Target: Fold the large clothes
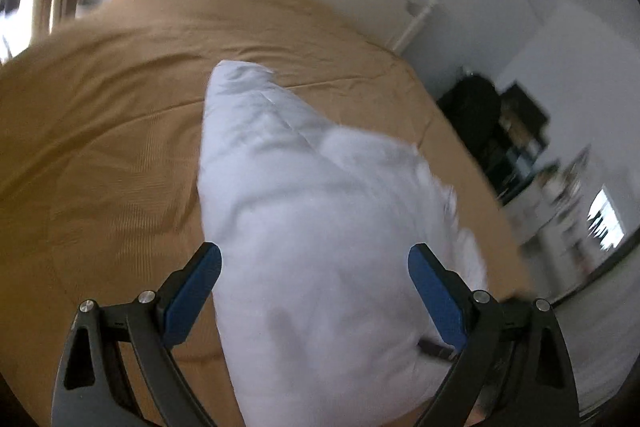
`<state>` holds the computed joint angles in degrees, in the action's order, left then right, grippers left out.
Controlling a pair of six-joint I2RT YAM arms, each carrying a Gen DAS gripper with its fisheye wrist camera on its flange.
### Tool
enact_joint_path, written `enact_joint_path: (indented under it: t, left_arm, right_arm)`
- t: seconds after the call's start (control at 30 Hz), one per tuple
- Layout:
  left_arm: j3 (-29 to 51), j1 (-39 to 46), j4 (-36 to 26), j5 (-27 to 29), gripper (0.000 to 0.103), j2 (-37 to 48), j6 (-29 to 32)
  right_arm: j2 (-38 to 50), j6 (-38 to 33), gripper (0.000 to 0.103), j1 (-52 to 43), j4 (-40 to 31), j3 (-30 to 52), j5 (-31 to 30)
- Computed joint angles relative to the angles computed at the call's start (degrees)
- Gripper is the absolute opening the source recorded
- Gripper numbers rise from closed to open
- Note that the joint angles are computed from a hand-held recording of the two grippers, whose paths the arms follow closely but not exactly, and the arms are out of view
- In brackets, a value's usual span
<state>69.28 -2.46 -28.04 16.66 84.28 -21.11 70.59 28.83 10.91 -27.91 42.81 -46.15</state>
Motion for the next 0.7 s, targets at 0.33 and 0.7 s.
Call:
enact_joint_path:
  t: [0.33, 0.7]
  left_arm:
    - [-8.6, -8.0, -0.4, -12.4, 0.101, -2.5, 7.2]
    - [-6.5, -10.0, -5.0, -14.3, 0.102, -3.3, 7.7]
  right_arm:
    - [-1.5, -2.8, 0.081, 7.4, -9.9, 8.3, 12.9]
    - [-3.9, -14.3, 0.051, 20.9, -24.3, 34.4, 41.0]
